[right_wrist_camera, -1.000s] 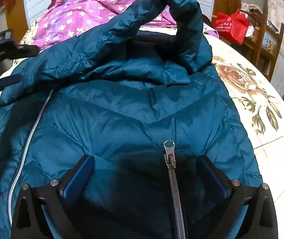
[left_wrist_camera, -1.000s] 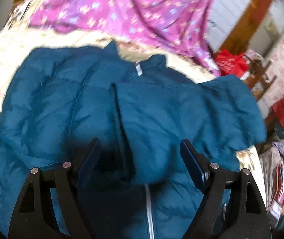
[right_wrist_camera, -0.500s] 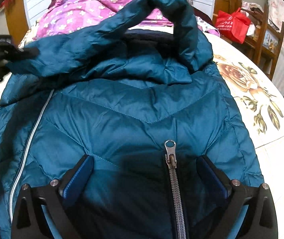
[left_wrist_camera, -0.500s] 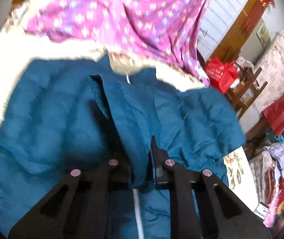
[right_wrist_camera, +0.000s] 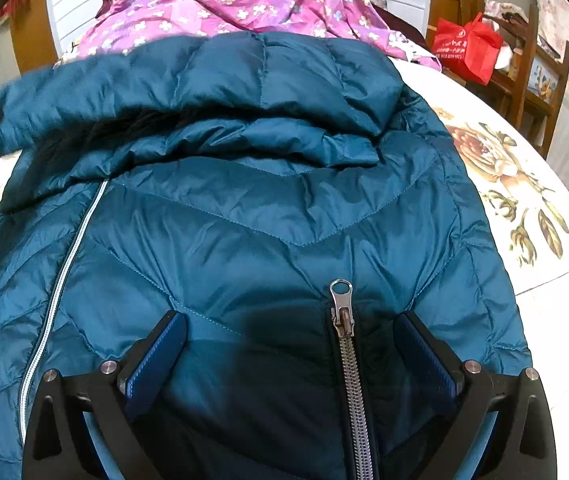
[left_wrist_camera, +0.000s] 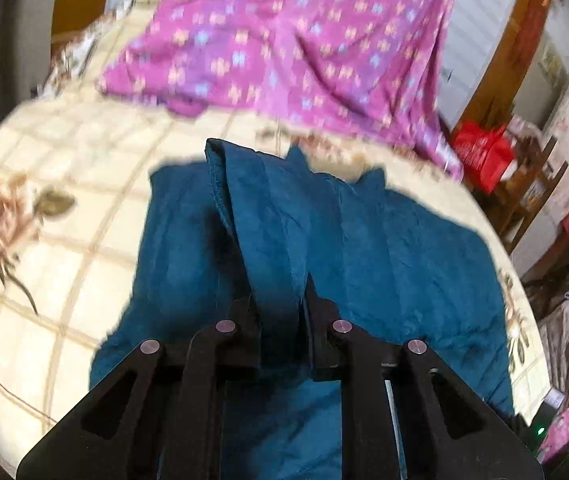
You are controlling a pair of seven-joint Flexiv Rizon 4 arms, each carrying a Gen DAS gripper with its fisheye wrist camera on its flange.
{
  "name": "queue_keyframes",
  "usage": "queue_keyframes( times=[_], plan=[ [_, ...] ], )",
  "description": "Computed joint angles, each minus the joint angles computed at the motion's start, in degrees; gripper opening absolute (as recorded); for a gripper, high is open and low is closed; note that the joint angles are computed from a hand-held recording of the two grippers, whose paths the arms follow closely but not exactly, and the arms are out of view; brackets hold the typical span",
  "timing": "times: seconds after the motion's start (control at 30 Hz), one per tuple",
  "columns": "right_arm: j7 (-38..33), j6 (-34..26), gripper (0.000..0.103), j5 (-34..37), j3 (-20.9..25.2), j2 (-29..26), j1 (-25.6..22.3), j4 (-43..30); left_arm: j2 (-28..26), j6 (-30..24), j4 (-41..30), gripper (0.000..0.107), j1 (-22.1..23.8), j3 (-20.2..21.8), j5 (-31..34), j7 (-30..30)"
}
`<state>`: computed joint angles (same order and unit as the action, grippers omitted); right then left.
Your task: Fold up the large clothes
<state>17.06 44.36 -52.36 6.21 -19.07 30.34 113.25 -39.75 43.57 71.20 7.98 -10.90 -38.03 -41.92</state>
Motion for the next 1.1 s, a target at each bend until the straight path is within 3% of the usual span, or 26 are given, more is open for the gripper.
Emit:
queue_keyframes(
  times=[0.07, 0.17, 0.23, 0.37, 0.47, 0.53, 0.6, 0.63, 0.7, 0.87, 0.93, 1.0, 1.1],
  plan=[
    [-0.56, 0.82, 0.103, 0.45, 0.13, 0.13, -0.38, 0.21, -0.88, -0.76, -0.62, 0.024, -0.20, 1.29, 1.03, -2.85],
    [-1.99, 2.19, 0.103, 0.75, 0.23, 0.61, -0.94, 0.87, -1.16, 0.12, 0.34, 0.024, 1.18, 0.80, -0.28, -3.81],
    [-2.46, 3.24, 0.103, 0.65, 0.21, 1.19, -1.27, 1.43, -0.32, 6.10, 2.61, 0.024, 1.80, 0.13, -2.69, -3.23],
    [7.11, 3.45, 0.103, -9.50, -1.52, 4.89, -1.10, 4.58, 0.57, 15.50, 4.53, 0.039, 2.28, -1.90, -6.23, -1.94],
    [13.78, -0.74, 0.103, -16.43, -0.94, 7.62, -2.09, 5.75, 0.43, 15.23, 4.09, 0.039, 2.13, -3.28, -6.45, -1.04],
    [14.57, -1.76, 0.103, -19.20, -0.50, 8.57, -3.80, 5.57, 0.16, 16.42, 4.06, 0.039, 0.95, -3.18, -5.26, 0.15],
    [11.87, -2.57, 0.101, -20.09, -0.51, 9.33, -5.90, 4.63, -0.07, 22.07, 5.23, 0.039, -0.89, -3.22, -3.52, 2.82],
    [11.07, -1.73, 0.099, -19.97, -0.64, 9.38, -7.09, 3.97, -0.52, 23.52, 5.12, 0.039, -1.25, -3.52, -2.95, 3.40],
    [9.17, 5.50, 0.088, -23.06, -2.24, 8.43, -10.77, 2.23, -2.51, 25.30, 3.03, 0.039, -3.71, -0.99, 1.13, 1.30],
    [1.87, 19.72, 0.088, -24.84, -6.84, 0.28, -14.55, -6.43, -8.71, 19.07, -5.76, 0.040, -8.05, 5.98, 12.54, -7.75],
    [-8.01, 23.22, 0.088, -15.94, -5.13, -3.68, -16.82, -8.74, -10.49, 17.27, -7.90, 0.041, -8.63, 7.32, 15.86, -9.86],
    [-17.66, 19.29, 0.092, -5.28, -2.62, -6.25, -17.94, -9.27, -11.17, 16.16, -8.23, 0.045, -7.37, 5.10, 16.55, -9.09],
    [-15.11, 23.50, 0.102, 0.30, -4.87, -5.76, -18.25, -5.26, -11.31, 16.22, -7.61, 0.050, -6.47, 3.10, 16.80, -7.62]
  ],
)
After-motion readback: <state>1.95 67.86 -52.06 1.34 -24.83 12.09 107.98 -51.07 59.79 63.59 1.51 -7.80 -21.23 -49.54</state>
